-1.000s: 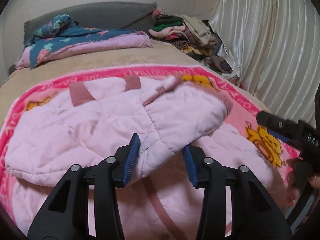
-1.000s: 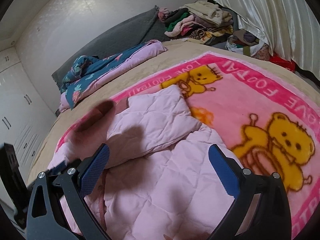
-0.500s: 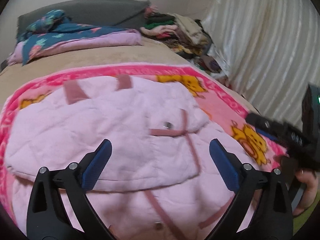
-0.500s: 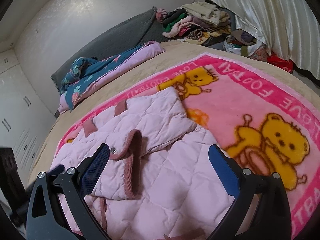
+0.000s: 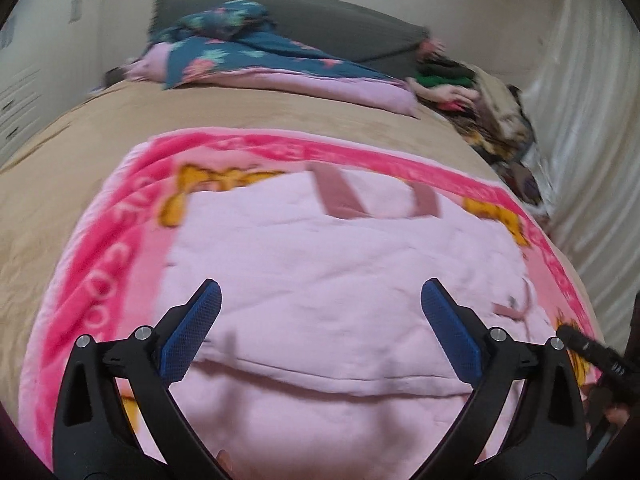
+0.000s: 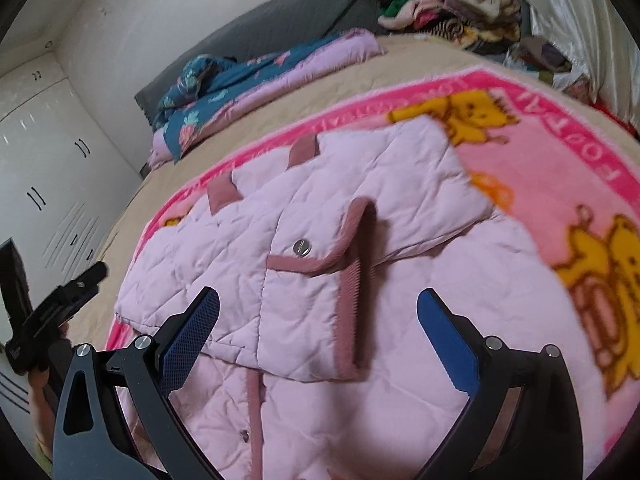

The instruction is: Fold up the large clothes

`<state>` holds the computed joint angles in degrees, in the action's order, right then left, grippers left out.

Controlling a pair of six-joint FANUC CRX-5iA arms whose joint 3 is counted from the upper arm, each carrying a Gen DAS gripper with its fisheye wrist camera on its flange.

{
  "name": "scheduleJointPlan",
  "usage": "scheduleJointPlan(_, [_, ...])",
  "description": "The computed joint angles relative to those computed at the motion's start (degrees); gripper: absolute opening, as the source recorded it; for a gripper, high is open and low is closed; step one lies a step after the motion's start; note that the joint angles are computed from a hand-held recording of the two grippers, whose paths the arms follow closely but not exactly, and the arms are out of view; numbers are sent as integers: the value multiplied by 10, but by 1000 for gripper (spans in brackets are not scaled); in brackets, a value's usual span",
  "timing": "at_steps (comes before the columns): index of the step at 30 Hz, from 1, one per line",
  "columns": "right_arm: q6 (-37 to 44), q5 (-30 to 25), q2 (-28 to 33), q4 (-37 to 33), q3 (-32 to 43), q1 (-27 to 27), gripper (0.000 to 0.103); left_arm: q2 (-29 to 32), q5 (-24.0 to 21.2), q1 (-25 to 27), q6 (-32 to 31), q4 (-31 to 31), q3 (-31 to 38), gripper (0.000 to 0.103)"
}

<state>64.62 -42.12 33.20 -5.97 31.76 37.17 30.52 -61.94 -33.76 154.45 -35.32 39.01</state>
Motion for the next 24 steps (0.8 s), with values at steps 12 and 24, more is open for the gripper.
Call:
scheduleJointPlan(12, [-12,-54,78,8,86,3,99,-78,20,18,114,-35,-103,93])
scheduleJointPlan(24, [66,-37,89,-63,98,-4,60,-86,22,19,125,-43,-112,94])
